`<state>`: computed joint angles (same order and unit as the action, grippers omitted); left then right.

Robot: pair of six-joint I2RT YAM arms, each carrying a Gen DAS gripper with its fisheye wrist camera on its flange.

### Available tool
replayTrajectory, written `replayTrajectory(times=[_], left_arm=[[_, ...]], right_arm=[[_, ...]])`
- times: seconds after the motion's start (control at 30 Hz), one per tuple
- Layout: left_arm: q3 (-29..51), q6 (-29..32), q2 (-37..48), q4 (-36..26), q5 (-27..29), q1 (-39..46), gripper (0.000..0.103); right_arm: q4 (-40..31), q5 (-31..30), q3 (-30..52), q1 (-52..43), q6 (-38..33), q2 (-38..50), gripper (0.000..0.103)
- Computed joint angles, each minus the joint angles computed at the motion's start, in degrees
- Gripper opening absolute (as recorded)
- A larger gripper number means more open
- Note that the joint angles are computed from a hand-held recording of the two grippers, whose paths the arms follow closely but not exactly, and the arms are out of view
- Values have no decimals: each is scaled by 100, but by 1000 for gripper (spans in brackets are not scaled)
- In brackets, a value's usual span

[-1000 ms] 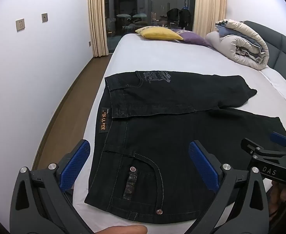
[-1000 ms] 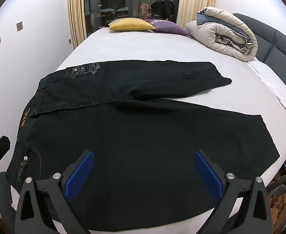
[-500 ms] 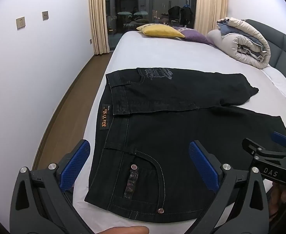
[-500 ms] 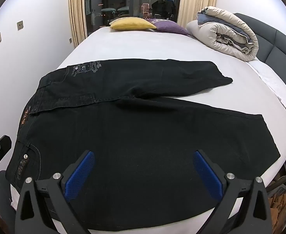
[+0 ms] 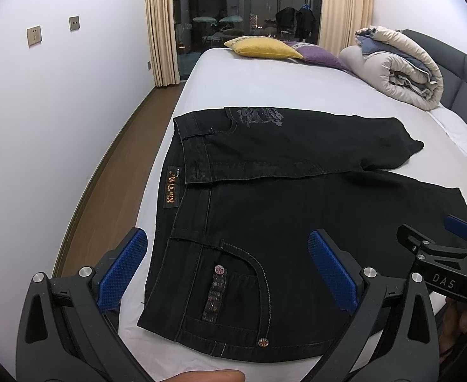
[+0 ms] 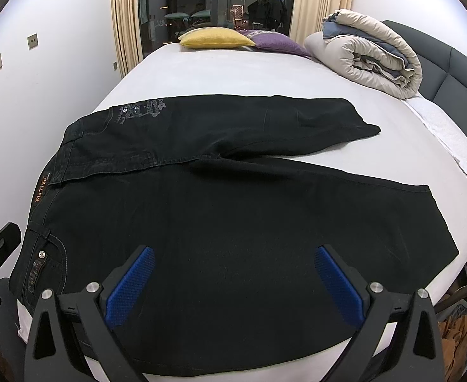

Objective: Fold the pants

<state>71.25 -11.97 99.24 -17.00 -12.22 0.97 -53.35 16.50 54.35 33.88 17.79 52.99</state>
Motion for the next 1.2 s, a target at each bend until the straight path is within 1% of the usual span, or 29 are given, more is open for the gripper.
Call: replayTrajectory(times=[1.2], left_arm=[[70,-51,76,-133,-35,-67,103]], right_arm=[[34,47,-76,98,91,5,103]])
